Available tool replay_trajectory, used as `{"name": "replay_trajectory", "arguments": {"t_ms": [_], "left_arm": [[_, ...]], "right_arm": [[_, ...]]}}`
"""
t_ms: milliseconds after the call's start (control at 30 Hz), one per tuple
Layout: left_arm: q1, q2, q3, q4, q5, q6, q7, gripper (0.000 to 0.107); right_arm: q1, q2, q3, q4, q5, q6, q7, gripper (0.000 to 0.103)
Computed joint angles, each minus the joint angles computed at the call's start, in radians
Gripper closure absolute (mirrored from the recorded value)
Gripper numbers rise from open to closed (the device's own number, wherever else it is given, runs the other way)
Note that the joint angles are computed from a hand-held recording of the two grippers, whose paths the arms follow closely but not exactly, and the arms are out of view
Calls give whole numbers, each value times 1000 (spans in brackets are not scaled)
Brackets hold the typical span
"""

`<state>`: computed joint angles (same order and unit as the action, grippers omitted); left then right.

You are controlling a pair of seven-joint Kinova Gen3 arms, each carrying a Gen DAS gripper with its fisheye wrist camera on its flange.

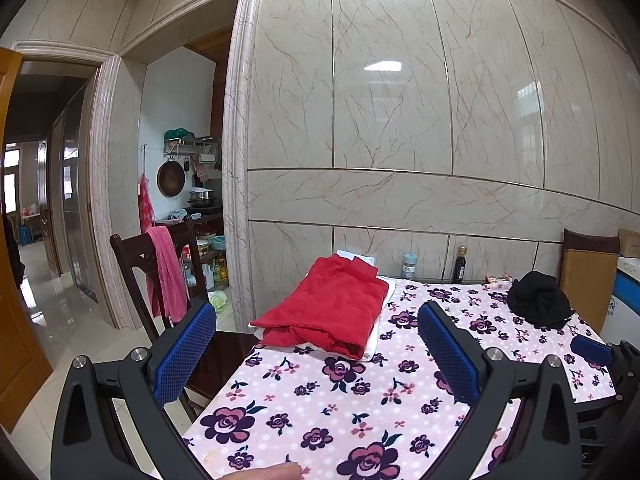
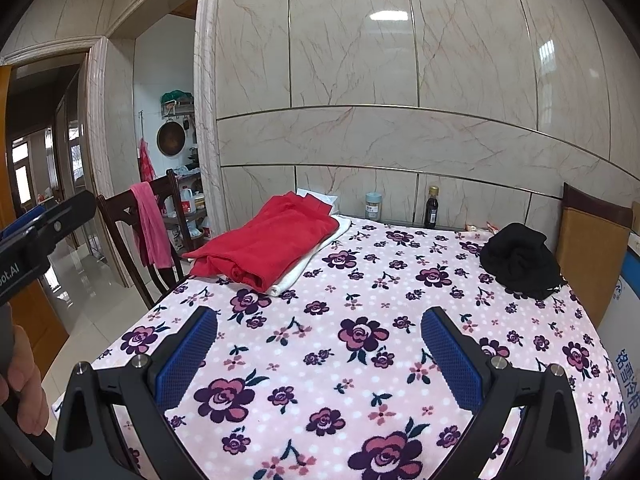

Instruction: Fold clothes

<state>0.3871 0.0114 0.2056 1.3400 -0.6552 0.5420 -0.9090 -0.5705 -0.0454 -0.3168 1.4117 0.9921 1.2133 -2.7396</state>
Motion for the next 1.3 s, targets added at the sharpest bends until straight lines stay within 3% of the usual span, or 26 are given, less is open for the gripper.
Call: {"name": "replay_trajectory", "arguments": {"t_ms": [1300], "left_arm": [[27,26,-20,-24,-13,-7,0,5]], "right_arm": [[15,16,30,-14,-42,-38,47,1]]}}
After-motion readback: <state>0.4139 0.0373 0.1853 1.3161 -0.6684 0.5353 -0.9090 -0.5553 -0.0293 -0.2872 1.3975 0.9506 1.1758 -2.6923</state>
